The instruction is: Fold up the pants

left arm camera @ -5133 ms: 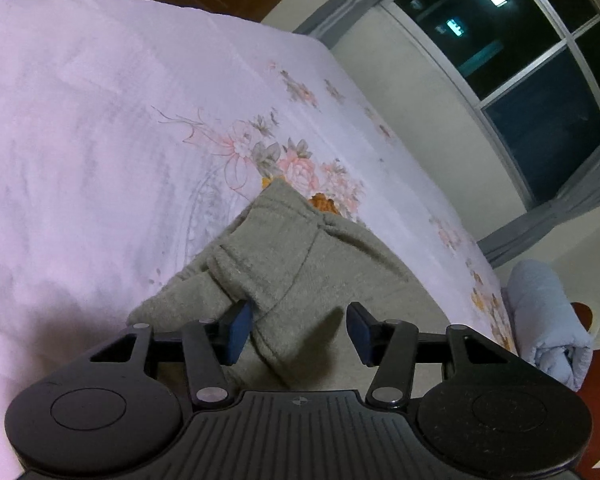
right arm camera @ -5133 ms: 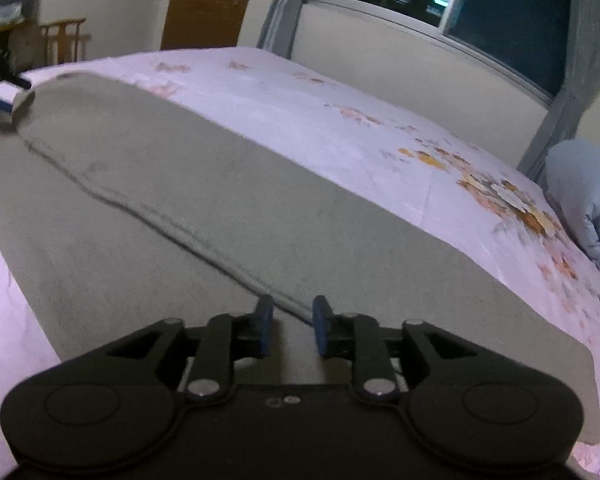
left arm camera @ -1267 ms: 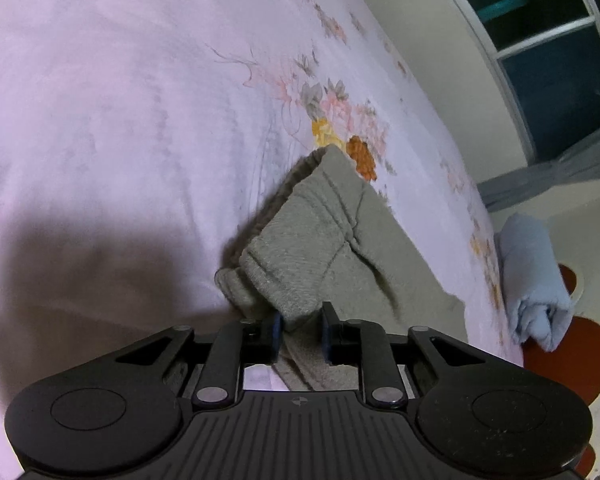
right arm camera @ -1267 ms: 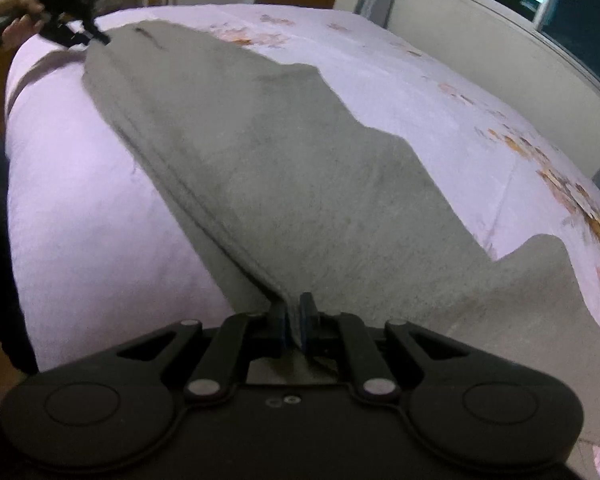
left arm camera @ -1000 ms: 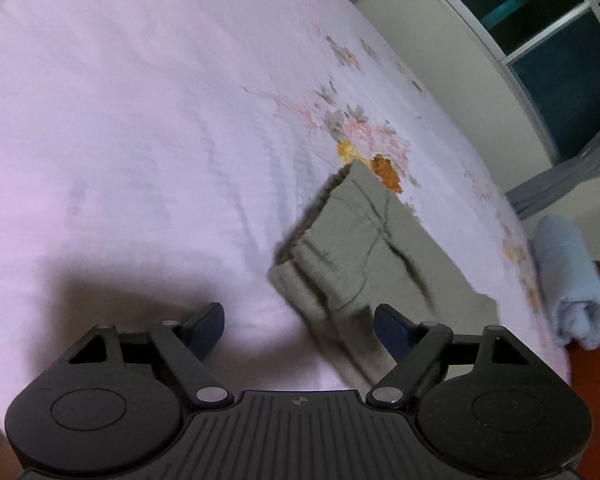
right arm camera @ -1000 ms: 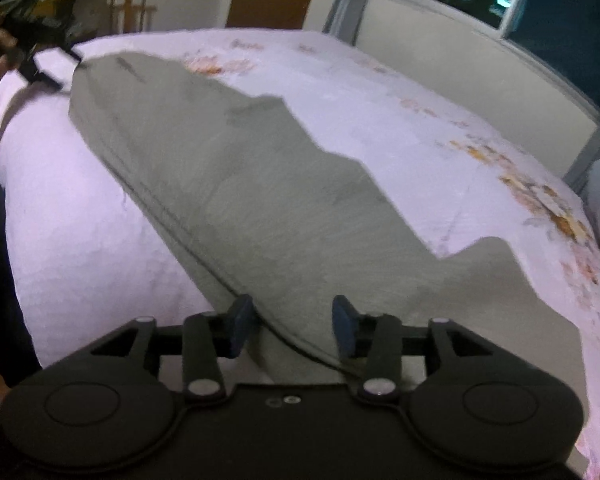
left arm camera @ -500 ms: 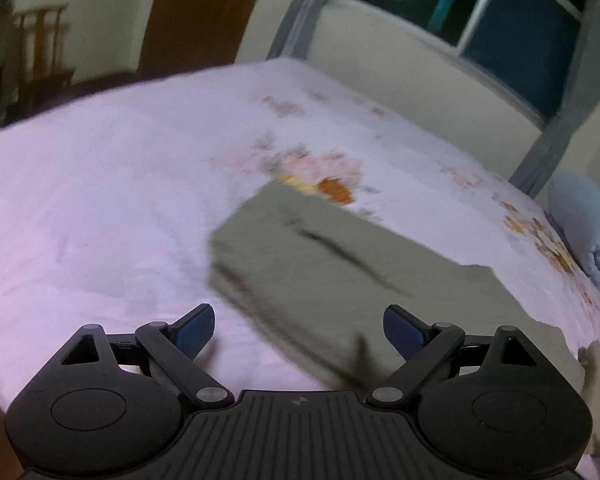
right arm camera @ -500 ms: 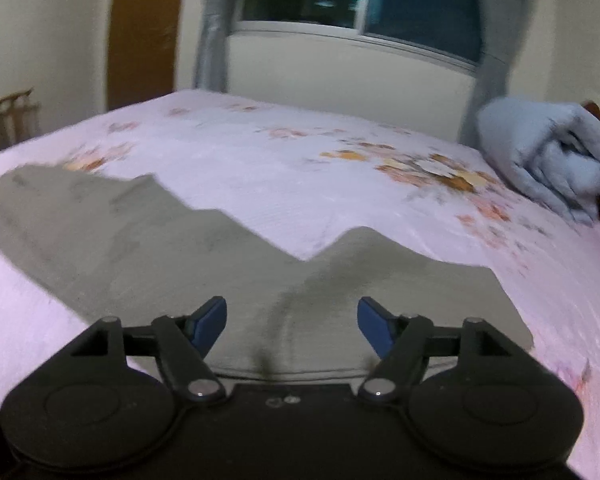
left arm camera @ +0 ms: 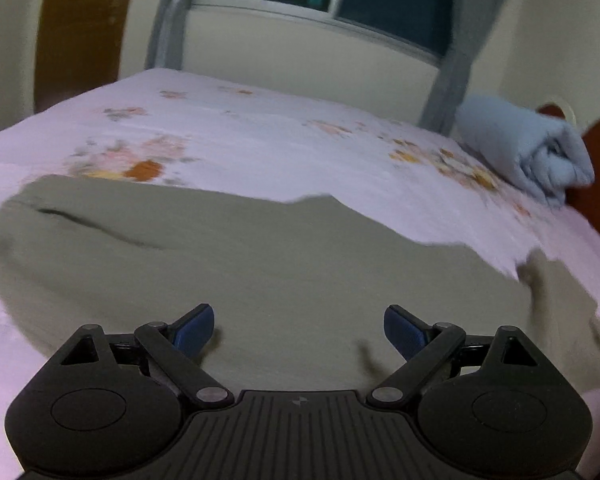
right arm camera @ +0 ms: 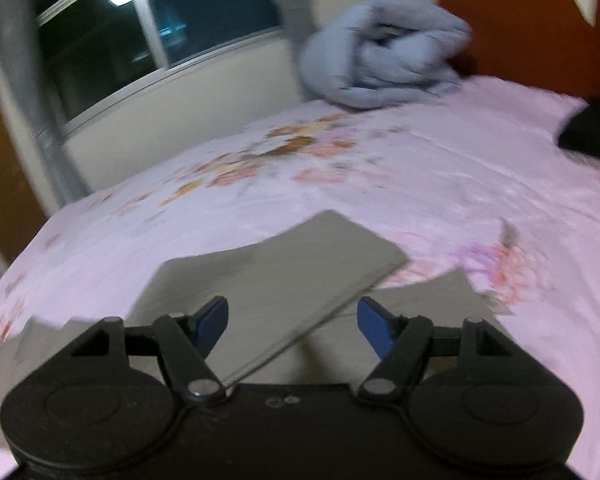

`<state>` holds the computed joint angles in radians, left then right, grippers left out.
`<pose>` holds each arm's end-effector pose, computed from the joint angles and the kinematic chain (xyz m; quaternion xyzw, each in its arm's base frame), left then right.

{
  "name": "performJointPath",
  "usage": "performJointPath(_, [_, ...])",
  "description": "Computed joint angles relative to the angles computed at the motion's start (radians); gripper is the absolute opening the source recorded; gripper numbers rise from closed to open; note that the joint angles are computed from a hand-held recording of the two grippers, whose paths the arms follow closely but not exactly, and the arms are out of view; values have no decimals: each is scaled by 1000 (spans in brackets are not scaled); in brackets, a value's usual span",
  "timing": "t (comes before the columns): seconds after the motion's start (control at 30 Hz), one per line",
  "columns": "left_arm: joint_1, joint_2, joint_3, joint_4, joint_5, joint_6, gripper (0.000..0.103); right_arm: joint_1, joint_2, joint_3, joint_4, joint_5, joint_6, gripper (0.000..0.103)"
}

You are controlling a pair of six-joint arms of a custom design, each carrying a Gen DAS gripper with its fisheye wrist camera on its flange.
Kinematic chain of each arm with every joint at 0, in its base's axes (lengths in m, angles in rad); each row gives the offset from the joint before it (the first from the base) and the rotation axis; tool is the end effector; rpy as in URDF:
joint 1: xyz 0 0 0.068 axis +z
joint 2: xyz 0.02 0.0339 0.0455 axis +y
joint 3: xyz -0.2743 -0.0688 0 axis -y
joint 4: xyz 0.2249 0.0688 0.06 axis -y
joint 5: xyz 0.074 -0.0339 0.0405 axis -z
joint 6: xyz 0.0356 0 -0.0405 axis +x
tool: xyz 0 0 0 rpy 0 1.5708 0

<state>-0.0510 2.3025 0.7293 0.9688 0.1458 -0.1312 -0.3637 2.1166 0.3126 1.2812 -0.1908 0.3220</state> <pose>0.3519 -0.0231 0.0305 -0.0016 0.8838 -0.1064 0.4556 0.2484 -0.0873 0.0609 0.2449 0.8278 0.0721 0.4997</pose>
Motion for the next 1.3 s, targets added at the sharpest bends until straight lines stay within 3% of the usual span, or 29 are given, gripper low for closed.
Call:
performJointPath(0.1, [-68, 43, -10, 63, -53, -10, 92, -89, 74, 51, 17, -73, 103, 56])
performJointPath(0.13, [-83, 56, -8, 69, -59, 5, 92, -104, 92, 68, 17, -96, 125, 50])
performJointPath(0.23, [-102, 93, 42, 5, -85, 41, 94, -163, 150, 151, -23, -200, 219, 36])
performJointPath(0.37, [-118, 102, 88, -63, -89, 62, 103, -198, 232, 271, -83, -293, 368, 30])
performJointPath(0.5, [-136, 123, 103, -57, -116, 70, 103, -183, 288, 372, -150, -289, 459, 29])
performJointPath(0.67, [-138, 135, 123, -70, -122, 73, 103, -164, 299, 456, -249, -260, 488, 18])
performJointPath(0.73, [-134, 133, 136, -96, -116, 76, 103, -163, 286, 446, -245, -256, 482, 0])
performJointPath(0.9, [-114, 113, 181, -207, -74, 101, 103, -162, 177, 303, -140, -247, 445, 0])
performJointPath(1.13, [-57, 86, 231, -349, 54, 179, 103, -208, -64, 25, -52, -235, 380, 0])
performJointPath(1.3, [4, 63, 315, -550, 191, 297, 103, -281, -42, -88, 23, -238, 373, 0])
